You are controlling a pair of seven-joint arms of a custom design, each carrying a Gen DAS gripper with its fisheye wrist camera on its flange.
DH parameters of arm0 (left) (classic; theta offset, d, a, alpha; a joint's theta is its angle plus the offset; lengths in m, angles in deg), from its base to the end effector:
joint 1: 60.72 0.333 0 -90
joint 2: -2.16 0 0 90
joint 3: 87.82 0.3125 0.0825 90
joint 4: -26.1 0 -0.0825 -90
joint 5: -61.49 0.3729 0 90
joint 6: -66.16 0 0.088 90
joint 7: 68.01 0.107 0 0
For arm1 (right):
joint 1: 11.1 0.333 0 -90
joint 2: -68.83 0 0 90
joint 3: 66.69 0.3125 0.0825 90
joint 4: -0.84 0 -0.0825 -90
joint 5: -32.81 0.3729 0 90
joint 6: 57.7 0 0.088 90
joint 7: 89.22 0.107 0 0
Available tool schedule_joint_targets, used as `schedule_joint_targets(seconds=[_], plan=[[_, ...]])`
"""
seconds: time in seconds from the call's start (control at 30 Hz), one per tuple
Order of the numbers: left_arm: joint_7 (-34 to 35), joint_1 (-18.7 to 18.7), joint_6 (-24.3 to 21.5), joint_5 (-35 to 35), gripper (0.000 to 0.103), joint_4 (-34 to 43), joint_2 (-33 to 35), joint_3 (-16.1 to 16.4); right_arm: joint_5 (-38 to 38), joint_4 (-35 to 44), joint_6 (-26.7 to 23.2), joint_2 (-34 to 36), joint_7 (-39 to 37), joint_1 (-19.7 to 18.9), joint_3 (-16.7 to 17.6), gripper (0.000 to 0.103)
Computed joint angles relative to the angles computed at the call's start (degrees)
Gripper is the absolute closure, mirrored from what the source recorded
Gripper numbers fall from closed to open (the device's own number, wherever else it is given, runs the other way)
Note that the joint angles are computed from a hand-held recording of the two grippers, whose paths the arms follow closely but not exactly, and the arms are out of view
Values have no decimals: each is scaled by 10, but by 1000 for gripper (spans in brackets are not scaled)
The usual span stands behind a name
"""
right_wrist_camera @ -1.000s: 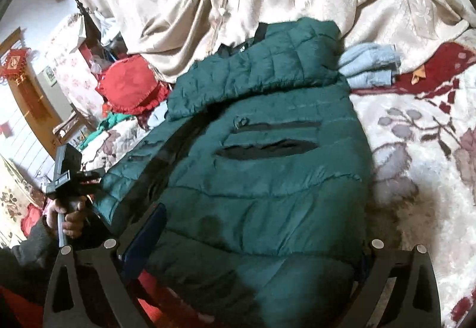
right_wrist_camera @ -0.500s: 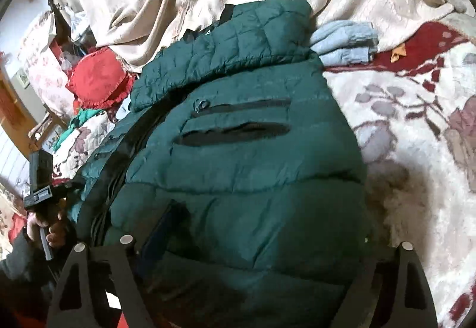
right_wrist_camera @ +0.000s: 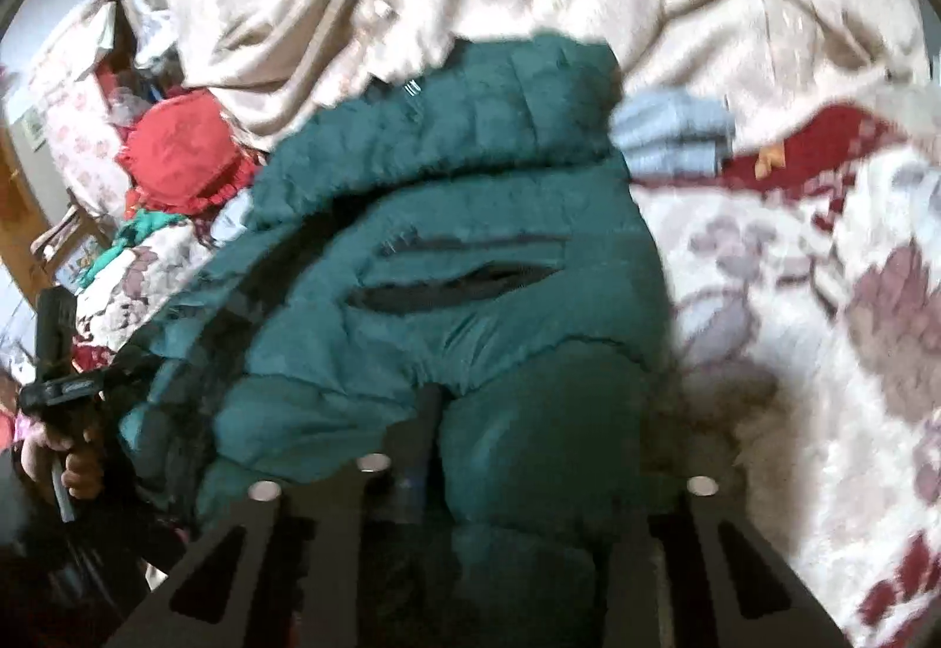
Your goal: Fold large clothes
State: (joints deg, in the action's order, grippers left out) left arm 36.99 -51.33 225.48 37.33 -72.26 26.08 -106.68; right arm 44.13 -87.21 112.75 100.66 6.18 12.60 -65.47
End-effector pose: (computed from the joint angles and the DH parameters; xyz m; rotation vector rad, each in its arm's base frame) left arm 0.6899 -0.0647 0.4308 -1.9354 1.9513 -1.0330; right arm 0.6757 0.2951 0.4395 -1.7355 1.4888 -0.4017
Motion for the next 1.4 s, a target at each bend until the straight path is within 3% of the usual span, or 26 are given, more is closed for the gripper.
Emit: schedule_joint_targets(seconds=[0.03,0.13,0.2,0.37,0.43,0.7,0.93,1.1,1.17,1.23,1.3,1.4], plan=[[-12,-3,-2,4,84,-2,-6,6,-11,-13,5,-10,19,21,-22,85],[-19,5,-32,-6,86,-14,-32,11,-48,-50,9,-36,84,78,-77,86],[-17,1,-40,-5,86,-30,-51,19,-69,-79,16,-56,122,99,-94,86],[46,5,-62,-61,86,-96,-124,30,-71,-162,34,-123,164,85,-63,86],[72,0,-65,-88,86,-124,-155,39,-51,-200,52,-153,160,63,-31,86],[168,-44,-69,-175,86,-224,-262,90,-126,-295,75,-244,235,88,-43,86],[206,-94,-75,-210,86,-284,-335,145,-204,-344,86,-307,289,60,-13,86],[222,-131,-52,-253,86,-277,-344,180,-153,-348,117,-306,250,20,25,86],[218,-136,-46,-264,86,-261,-335,185,-174,-336,127,-297,272,16,22,86],[207,-136,-41,-267,86,-238,-322,184,-221,-320,132,-287,311,33,-3,86],[204,-134,-39,-269,86,-219,-310,181,-206,-308,136,-279,294,29,2,86],[213,-129,-32,-276,86,-188,-288,174,-201,-281,131,-259,288,44,-18,86]])
